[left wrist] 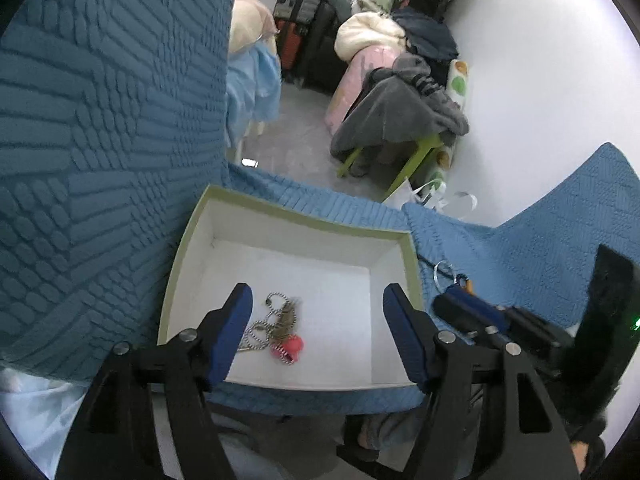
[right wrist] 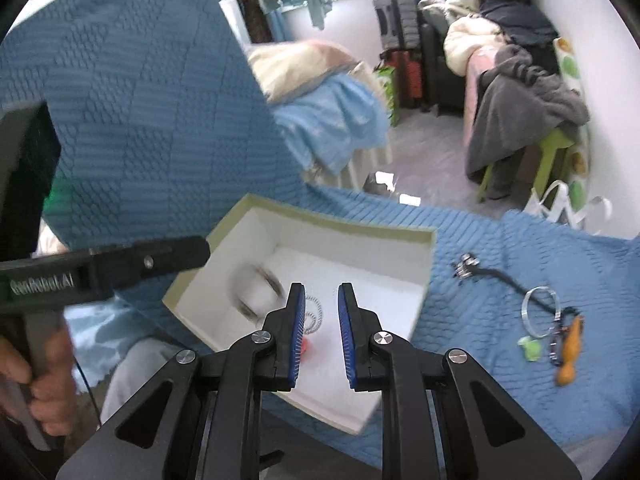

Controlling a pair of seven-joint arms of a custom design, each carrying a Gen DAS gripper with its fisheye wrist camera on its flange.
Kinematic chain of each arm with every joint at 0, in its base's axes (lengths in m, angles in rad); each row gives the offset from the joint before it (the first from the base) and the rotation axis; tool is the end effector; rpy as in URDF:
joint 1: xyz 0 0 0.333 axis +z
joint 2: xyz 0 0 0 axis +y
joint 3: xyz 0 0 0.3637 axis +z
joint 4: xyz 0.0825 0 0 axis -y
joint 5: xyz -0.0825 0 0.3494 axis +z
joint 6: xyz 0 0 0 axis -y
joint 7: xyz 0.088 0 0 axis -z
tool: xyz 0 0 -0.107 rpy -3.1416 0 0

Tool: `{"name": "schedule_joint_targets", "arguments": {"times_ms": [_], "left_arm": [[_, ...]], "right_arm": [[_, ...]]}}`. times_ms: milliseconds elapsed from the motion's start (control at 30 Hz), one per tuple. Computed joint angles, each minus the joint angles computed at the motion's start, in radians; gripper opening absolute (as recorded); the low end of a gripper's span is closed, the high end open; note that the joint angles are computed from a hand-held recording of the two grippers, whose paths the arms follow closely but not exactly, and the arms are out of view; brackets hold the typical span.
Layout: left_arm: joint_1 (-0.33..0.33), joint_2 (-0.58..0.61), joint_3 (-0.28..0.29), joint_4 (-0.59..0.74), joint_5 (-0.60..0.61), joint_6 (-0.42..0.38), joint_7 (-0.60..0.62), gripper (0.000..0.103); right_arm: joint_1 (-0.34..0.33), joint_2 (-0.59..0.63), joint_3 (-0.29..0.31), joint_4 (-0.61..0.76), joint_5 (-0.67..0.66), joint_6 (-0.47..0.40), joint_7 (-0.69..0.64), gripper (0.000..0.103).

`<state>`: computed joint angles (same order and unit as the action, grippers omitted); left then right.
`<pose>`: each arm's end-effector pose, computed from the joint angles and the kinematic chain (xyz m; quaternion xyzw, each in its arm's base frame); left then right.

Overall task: Organize jewelry
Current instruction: 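Open the left tool to drop the patterned bangle into the box, then move both tools from the box back toward the remaining jewelry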

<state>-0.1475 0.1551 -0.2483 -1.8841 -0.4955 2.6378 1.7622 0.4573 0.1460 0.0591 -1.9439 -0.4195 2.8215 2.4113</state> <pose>0.5781 -0.2174 0.5562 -0.5911 0.7292 -0.3435 0.0295 0.5247 0.3186 0.5549 -0.6629 0.6490 -0.1648 0.3349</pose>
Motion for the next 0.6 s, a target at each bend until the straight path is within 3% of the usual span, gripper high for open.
{"name": "schedule_joint_targets", "arguments": {"times_ms": [100,233,600], "left_arm": [[-0.003,-0.02,0.0,-0.007,0.004,0.016,0.015,0.068],[-0.012,-0.061,0.004,-0.023,0.017,0.042,0.034,0.068],[-0.048,-0.182,0.036,-0.086,0.034,0.11,0.065,0.068]], "right_arm": [[0.01,-0.05,-0.02,0.003,-0.085,-0.029,0.089,0.015],[-0.009,-0.107,-0.002,0.011,-0.196,-0.063,0.19,0.015],[-0.103,-0.275,0.126,-0.029,-0.407,-0.165,0.427,0.018]]}}
